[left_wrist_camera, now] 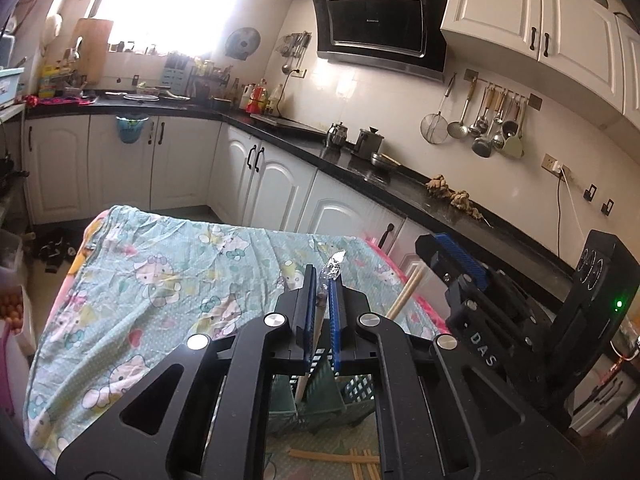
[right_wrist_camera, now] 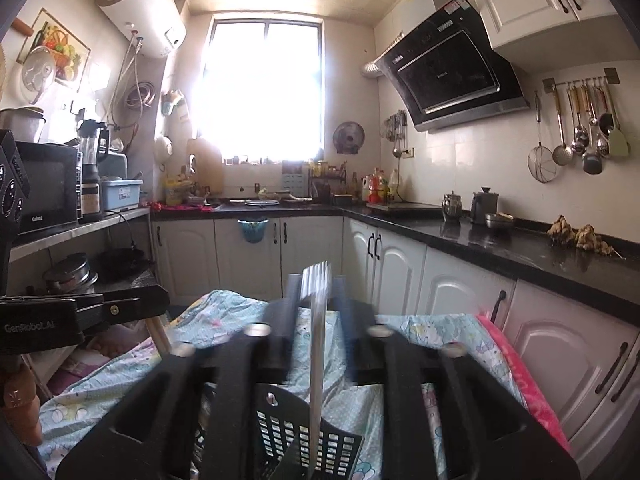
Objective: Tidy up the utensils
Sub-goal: 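Lower the chopsticks into the caddy and open both tools, then withdraw both tools from the caddy back toward the chopstick pile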
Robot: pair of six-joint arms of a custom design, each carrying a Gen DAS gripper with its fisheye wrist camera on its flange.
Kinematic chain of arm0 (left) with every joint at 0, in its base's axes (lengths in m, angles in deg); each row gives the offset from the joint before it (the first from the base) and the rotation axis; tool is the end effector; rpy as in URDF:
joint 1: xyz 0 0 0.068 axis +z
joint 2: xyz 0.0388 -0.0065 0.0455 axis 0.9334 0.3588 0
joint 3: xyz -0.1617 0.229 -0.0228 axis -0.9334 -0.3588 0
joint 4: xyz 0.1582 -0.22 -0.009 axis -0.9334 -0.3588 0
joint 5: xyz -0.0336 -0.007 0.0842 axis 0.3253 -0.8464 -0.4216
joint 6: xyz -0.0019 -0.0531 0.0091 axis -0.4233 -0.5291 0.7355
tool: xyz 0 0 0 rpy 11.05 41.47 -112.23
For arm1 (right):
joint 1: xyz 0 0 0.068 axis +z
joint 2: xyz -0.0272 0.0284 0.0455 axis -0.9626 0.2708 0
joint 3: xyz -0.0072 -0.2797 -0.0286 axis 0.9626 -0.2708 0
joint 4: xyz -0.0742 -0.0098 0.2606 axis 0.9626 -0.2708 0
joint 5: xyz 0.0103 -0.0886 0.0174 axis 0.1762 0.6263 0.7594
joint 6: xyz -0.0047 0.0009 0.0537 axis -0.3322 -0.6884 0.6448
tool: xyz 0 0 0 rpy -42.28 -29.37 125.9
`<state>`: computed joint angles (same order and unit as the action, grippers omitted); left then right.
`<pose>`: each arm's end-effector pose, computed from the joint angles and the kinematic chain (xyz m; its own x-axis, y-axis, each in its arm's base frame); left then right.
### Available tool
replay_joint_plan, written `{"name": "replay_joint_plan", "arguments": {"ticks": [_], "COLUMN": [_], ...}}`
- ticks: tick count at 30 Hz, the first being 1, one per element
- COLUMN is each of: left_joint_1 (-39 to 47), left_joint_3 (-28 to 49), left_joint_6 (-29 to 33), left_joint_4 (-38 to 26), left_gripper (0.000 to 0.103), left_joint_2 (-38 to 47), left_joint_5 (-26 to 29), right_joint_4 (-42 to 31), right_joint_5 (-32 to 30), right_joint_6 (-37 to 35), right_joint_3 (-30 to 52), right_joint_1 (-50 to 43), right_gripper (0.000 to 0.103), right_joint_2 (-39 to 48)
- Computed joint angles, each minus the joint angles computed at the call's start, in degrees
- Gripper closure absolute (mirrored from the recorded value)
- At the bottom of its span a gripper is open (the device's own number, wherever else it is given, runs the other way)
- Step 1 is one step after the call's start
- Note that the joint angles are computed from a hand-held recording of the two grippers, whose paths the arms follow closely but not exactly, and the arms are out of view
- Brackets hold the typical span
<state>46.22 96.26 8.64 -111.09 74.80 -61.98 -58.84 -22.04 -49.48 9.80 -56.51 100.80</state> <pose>0.2554 -0.0901 0.4133 -0.3183 -0.3626 -0.8759 -0.2152 0.9275 -0.3057 0.3821 0.1410 0.3912 -0.0963 -0.1248 -0.9875 -0.7431 0.6690 -0.0121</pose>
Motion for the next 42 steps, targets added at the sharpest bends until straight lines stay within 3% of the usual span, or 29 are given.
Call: {"name": "replay_joint_plan", "arguments": {"ticks": [3,7,17,22,31,42], "left_joint_1": [0.42,0.40,-2.52,-5.41,-10.28,-15.50], "left_joint_3": [-0.78,-1.92,-2.96,-4.14,-5.95,-8.26], "left_joint_6": [-0.51,-1.21,-1.72,-3.23,-6.98,-13.79], "left_joint_4": [-0.28,-0.57,-3.16,-4.88,-8.55,-14.74], "left_gripper": [0.099,0.075,0.044,0.028,0.012,0.011], "left_joint_2": [-0.54,-1.94,-6.30,-9.27,-12.74,-15.76], "left_joint_5": [0.53,0.07,-5.35,-9.39,-14.32,-19.30], "right_joint_4": [-1.48,-3.45,-9.53,-12.30,-15.81,-18.45], "right_joint_5": [-0.44,-1.22,-1.66,-2.21,-3.44,-4.44], "right_joint_6": [0.22,0.32,-1.72,-3.12,-6.28,-10.78], "right_joint_3": [-0.06,-0.54,-2.46,-4.30,-8.59,-14.32], "right_joint_1": [-0.53,-1.42,-3.21,-4.14,-5.12,-5.55], "right_gripper": [0.069,0.058,0.034,0.029,0.022,0.019], "right_joint_2": [-0.11,-1.20,-5.67,-8.57,-13.95,-19.81]}}
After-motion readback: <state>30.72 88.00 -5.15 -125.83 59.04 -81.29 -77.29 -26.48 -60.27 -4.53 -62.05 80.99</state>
